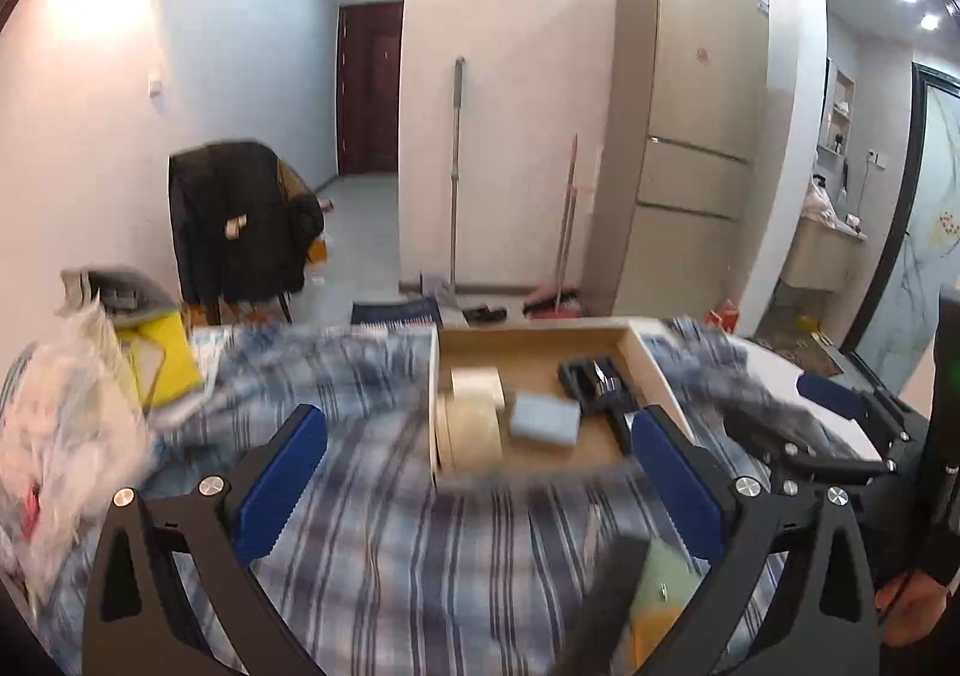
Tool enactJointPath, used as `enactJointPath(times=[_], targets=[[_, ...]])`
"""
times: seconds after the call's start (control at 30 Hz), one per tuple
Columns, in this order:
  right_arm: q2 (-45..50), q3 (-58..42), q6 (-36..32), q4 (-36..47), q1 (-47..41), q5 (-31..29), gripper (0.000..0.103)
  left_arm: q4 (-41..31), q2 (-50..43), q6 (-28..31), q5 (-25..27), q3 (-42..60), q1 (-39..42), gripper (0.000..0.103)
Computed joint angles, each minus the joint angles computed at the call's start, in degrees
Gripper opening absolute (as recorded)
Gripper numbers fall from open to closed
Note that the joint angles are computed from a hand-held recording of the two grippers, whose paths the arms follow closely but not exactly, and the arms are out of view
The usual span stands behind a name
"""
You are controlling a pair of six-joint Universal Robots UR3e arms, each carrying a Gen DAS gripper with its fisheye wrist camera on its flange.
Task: Organize rigid objects
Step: 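Withdraw both tools from the box back over the bed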
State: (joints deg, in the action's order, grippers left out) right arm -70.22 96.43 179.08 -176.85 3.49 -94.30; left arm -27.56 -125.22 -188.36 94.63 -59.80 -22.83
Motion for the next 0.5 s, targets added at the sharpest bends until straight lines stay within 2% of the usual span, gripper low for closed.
enactJointPath(times=[0.03, 0.17, 0.2, 0.27, 0.37, 0.4, 0.5], targets=[[-0.83, 2.08, 0.42, -1.43, 0.63, -0.85, 0.085, 1.56, 1.74, 0.67, 0.36, -3.90, -0.65, 0.103], [-4.23, 8.15, -0.04, -2.98, 1.86, -0.39, 0.085, 5.42, 2.91, 5.32, 7.40, -9.60, -5.39, 0.103], [-4.92, 9.56, 0.00, -3.84, 2.05, -0.49, 0.085, 6.15, 2.55, 5.83, 7.57, -10.07, -6.01, 0.103], [-5.69, 11.71, 0.24, -5.42, 2.58, -1.78, 0.085, 6.04, 3.17, 5.29, 3.75, -11.81, -5.27, 0.103], [-3.26, 12.53, -2.03, -9.00, 4.87, -8.07, 0.085, 7.24, 2.53, 2.29, -1.49, -13.91, -3.45, 0.103], [-2.99, 13.28, -2.44, -9.98, 4.75, -8.14, 0.085, 8.06, 1.87, 1.88, -1.61, -14.12, -3.26, 0.103], [-3.98, 16.13, -1.45, -8.23, 0.84, -1.19, 0.085, 7.39, -0.56, 2.17, -4.23, -14.21, -2.15, 0.102]])
